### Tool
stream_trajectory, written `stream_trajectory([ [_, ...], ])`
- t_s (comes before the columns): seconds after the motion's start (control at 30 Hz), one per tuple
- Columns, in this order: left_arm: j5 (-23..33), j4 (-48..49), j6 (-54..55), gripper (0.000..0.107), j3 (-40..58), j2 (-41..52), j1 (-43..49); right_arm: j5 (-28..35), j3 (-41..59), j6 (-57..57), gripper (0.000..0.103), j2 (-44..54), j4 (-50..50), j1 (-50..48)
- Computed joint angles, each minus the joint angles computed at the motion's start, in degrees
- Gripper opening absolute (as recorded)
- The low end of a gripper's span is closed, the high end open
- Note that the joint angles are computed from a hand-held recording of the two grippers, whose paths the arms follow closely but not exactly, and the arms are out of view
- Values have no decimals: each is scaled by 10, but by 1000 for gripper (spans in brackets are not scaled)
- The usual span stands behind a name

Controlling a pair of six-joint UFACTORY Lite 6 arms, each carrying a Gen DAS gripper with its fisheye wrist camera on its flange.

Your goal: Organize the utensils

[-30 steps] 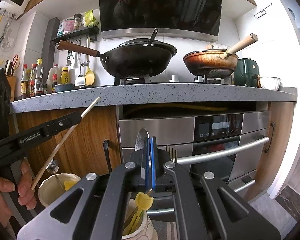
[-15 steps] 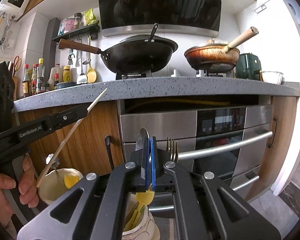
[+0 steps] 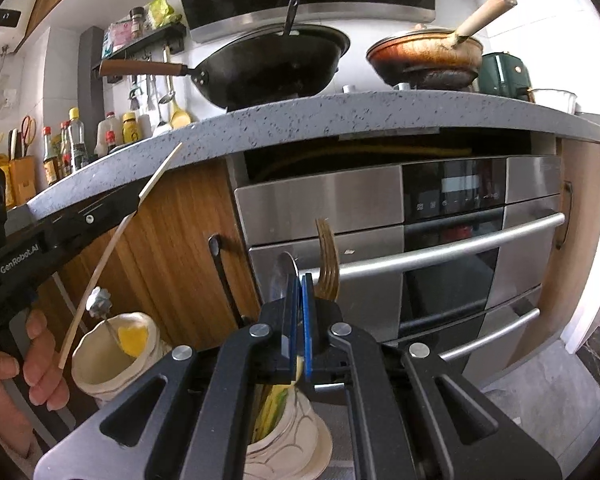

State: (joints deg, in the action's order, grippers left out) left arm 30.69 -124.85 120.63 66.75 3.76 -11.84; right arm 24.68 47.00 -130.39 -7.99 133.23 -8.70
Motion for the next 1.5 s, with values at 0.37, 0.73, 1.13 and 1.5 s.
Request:
stream_trajectory([
  [0.37, 27, 29, -3, 6, -58, -49, 15, 146, 115, 363, 44, 22, -300, -68],
  [0.73, 61, 65, -3, 6, -118, -94, 29, 183, 295, 584, 21, 138, -479, 7],
  [1.13, 79, 115, -50, 7, -128, -113, 49, 201, 276, 558, 4, 114, -420, 15],
  [1.5, 91, 172, -121, 18, -158, -141, 127, 50, 241, 402, 4, 37, -240, 53],
])
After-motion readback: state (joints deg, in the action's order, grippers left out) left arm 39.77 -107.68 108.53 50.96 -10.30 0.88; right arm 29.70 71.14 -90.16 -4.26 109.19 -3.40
